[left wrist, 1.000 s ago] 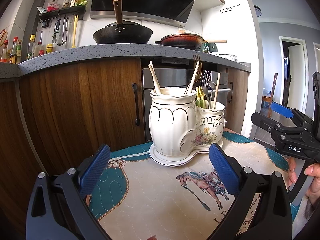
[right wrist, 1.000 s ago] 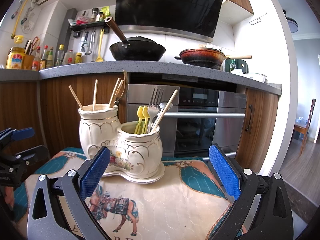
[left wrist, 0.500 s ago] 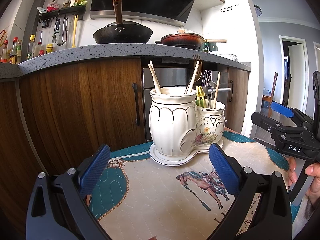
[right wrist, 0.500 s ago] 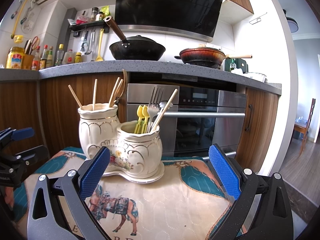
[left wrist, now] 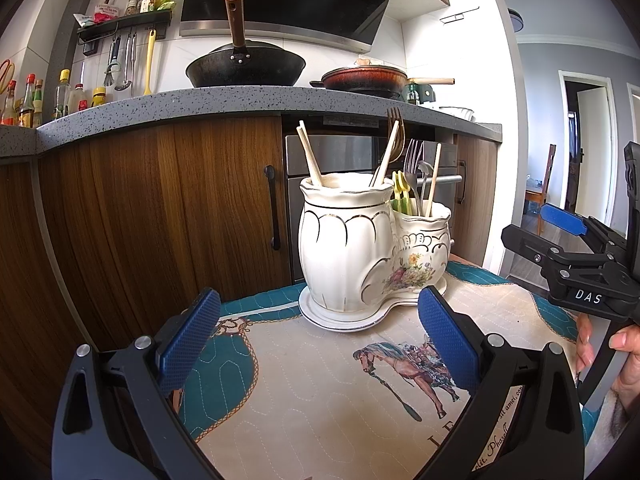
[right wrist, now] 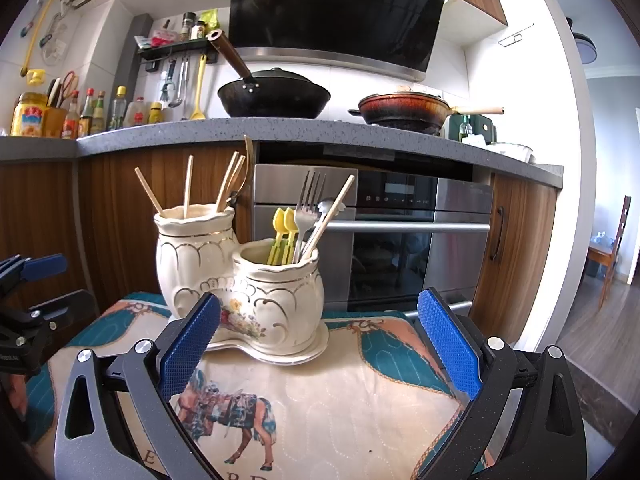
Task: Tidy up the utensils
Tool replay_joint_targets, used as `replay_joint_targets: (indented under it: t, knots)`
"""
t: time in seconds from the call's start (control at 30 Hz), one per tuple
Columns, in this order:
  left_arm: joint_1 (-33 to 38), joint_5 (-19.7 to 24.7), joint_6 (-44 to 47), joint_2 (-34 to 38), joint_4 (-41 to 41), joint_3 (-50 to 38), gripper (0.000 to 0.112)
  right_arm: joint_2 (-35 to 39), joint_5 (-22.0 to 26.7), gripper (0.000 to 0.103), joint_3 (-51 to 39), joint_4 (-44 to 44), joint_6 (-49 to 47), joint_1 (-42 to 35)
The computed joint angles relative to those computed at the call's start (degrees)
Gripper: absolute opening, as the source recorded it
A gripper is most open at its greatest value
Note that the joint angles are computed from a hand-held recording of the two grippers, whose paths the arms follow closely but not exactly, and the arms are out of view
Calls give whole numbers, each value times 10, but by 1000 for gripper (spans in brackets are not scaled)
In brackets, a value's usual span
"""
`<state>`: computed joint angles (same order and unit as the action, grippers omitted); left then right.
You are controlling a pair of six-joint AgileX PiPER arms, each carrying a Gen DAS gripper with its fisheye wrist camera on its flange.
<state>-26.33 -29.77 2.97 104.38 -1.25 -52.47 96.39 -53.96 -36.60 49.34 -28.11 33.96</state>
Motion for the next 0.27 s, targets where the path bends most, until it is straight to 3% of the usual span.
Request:
replay_joint_targets:
  t: [0.27]
  knots:
    - [1, -1, 3, 1, -2, 1, 97, 1, -2, 98, 2, -1, 2, 0]
